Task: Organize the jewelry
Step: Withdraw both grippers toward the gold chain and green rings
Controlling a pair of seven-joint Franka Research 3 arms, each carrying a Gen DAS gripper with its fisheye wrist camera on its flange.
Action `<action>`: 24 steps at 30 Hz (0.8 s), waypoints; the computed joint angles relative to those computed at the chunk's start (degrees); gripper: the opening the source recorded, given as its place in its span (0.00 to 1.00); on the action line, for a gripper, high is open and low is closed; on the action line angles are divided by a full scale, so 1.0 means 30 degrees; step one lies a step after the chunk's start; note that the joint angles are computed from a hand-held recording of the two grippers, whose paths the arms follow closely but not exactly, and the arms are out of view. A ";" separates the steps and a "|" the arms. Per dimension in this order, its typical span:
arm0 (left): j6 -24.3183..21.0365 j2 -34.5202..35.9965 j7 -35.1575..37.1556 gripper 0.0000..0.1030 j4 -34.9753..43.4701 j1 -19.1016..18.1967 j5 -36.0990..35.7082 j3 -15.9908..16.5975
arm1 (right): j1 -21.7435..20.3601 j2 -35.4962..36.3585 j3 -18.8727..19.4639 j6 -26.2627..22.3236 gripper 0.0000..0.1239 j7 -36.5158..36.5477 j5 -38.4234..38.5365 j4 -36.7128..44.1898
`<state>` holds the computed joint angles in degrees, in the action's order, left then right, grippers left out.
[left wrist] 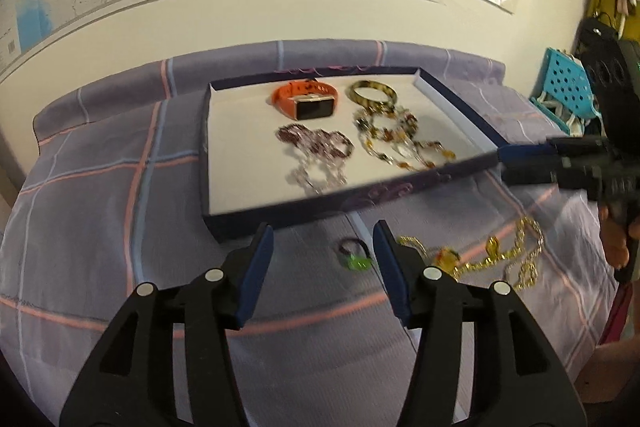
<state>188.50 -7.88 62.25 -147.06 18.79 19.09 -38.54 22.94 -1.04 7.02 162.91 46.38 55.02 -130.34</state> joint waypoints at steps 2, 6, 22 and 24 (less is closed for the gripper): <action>0.0146 0.0049 -0.0044 0.50 -0.0191 -0.1089 0.0072 0.0958 | 0.0150 -0.0396 0.0106 -0.0093 0.41 0.0093 -0.0043 -0.0818; 0.0316 0.0021 0.0336 0.50 -0.0536 -0.2635 -0.0144 0.2074 | 0.0455 -0.0681 0.0191 -0.0222 0.41 0.0689 -0.0938 -0.1658; -0.0455 0.0278 0.0088 0.49 -0.0366 -0.2363 -0.0123 0.1578 | 0.1523 -0.1158 0.0614 0.3156 0.36 0.4599 -0.8268 -0.3660; -0.0651 0.0464 -0.0240 0.48 -0.0160 -0.2508 0.0328 0.1807 | 0.1811 -0.1303 0.0275 0.2925 0.24 0.3720 -0.7418 -0.3655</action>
